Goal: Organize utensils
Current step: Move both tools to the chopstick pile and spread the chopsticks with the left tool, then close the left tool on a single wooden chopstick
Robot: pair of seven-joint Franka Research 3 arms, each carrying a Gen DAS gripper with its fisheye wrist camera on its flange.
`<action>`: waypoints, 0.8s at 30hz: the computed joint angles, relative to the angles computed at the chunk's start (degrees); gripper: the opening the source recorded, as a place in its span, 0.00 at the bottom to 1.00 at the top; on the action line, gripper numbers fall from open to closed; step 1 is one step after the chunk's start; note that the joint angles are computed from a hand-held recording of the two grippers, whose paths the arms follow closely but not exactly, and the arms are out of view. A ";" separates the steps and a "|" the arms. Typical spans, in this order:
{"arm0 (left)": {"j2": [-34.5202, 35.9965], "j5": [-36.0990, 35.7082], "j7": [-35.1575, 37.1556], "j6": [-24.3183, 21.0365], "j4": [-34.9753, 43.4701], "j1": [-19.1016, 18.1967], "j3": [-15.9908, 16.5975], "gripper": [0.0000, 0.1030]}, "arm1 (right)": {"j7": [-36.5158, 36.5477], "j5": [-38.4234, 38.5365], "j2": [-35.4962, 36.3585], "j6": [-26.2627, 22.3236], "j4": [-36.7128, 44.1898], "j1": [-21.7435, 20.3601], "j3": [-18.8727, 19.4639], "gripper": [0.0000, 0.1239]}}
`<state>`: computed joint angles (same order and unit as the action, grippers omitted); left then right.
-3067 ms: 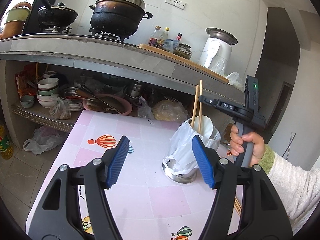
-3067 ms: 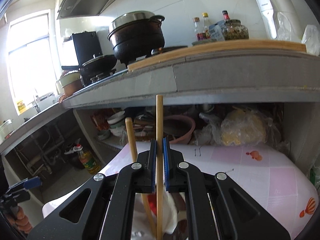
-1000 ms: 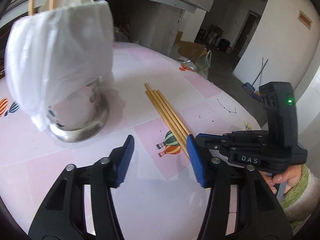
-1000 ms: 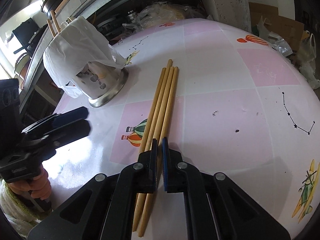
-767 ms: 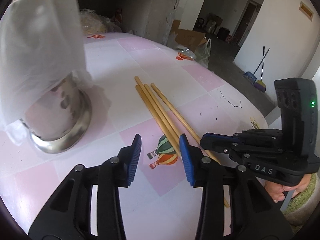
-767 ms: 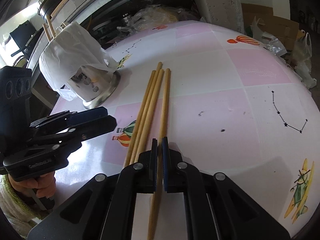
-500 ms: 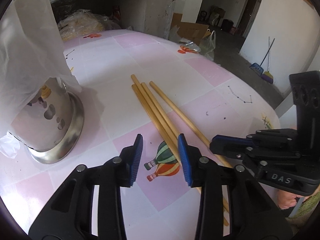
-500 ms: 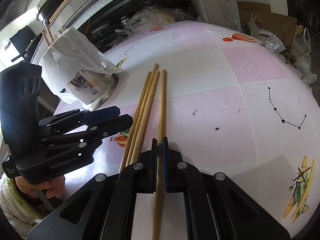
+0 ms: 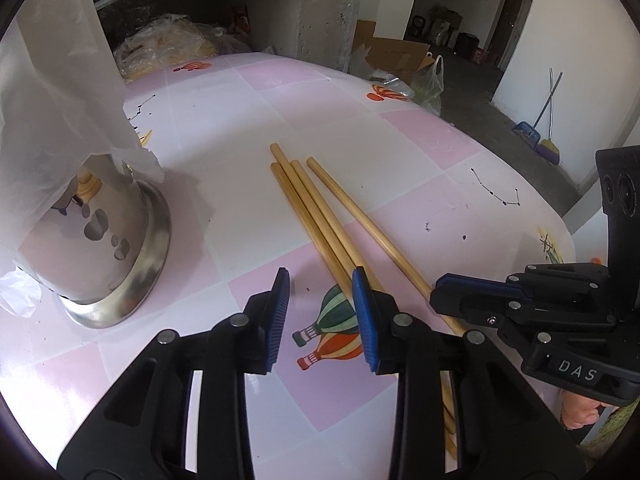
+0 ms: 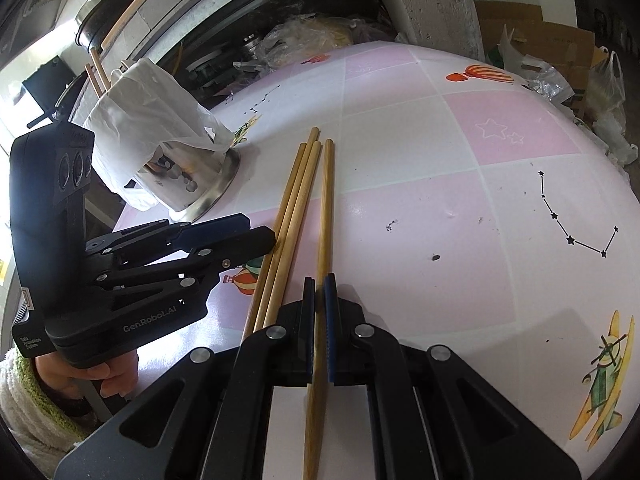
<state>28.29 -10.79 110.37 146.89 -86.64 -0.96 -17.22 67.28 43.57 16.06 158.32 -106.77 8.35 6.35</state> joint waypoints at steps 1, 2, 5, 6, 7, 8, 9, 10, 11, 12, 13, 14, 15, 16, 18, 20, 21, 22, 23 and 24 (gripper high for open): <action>0.09 0.45 -0.37 -0.11 0.23 -0.30 0.26 0.30 | -0.11 0.26 0.05 0.04 0.02 -0.05 0.09 0.04; 0.18 0.95 -0.76 -0.30 0.48 -0.61 0.51 0.30 | -0.19 0.44 0.06 0.05 0.03 -0.08 0.15 0.04; 0.23 3.46 -2.81 -0.30 0.80 -1.93 1.76 0.30 | -0.47 0.88 0.05 -0.03 0.02 -0.12 0.25 0.04; 0.14 3.85 -3.19 -0.25 0.68 -1.98 1.83 0.30 | -0.62 0.99 0.08 -0.12 0.07 -0.16 0.27 0.04; 0.03 4.33 -3.77 -0.32 0.58 -2.09 2.03 0.30 | -0.82 1.20 0.13 -0.25 0.17 -0.22 0.33 0.04; 0.04 5.09 -4.59 -0.85 0.71 -2.36 2.42 0.29 | -1.05 1.38 0.15 -0.31 0.19 -0.29 0.35 0.04; -0.26 5.43 -4.80 -0.37 0.18 -2.31 2.45 0.29 | -1.21 1.49 0.20 -0.41 0.28 -0.31 0.35 0.04; -0.50 5.83 -5.07 -0.36 -0.13 -2.28 2.54 0.29 | -1.31 1.53 0.26 -0.49 0.37 -0.32 0.34 0.04; -0.78 6.25 -5.35 -0.34 -0.50 -2.28 2.65 0.29 | -1.34 1.53 0.27 -0.55 0.39 -0.30 0.31 0.04; -1.00 6.53 -5.51 -0.35 -0.80 -2.21 2.68 0.28 | -1.35 1.51 0.28 -0.61 0.44 -0.27 0.28 0.04; -1.39 6.58 -5.51 -0.23 -1.35 -2.00 2.61 0.27 | -1.38 1.49 0.31 -0.75 0.51 -0.26 0.28 0.04; -1.66 6.71 -5.57 0.04 -1.84 -1.89 2.63 0.27 | -1.35 1.36 0.30 -0.76 0.51 -0.20 0.21 0.04; -2.07 6.98 -5.71 0.34 -2.48 -1.84 2.75 0.25 | -1.29 1.26 0.32 -0.78 0.54 -0.16 0.17 0.04; -2.39 7.00 -5.64 0.53 -2.96 -1.65 2.70 0.23 | -1.20 1.20 0.32 -0.87 0.55 -0.13 0.16 0.04; -3.13 6.77 -5.54 1.04 -4.11 -1.20 2.63 0.20 | -0.85 0.93 0.28 -1.00 0.56 -0.03 0.05 0.04; -3.73 6.76 -5.85 1.27 -4.99 -0.97 2.80 0.16 | -0.37 0.57 0.23 -1.28 0.59 0.07 -0.07 0.04; -4.00 6.71 -6.10 1.22 -5.30 -0.87 2.89 0.13 | -0.13 0.32 0.16 -1.28 0.49 0.15 -0.15 0.04; -4.38 6.72 -6.52 1.14 -5.74 -0.77 3.08 0.09 | 0.37 0.03 0.09 -1.39 0.45 0.26 -0.25 0.04; -4.67 6.69 -6.76 1.15 -6.12 -0.64 3.19 0.08 | 0.62 -0.11 0.00 -1.45 0.34 0.29 -0.28 0.04; -5.17 6.17 -6.46 1.22 -6.78 -0.15 3.04 0.07 | 0.98 -0.41 -0.10 -1.51 0.24 0.39 -0.37 0.04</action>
<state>23.12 -4.63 103.90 148.11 -93.42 -1.11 -14.19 68.26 43.16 15.97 156.82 -106.53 8.74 5.98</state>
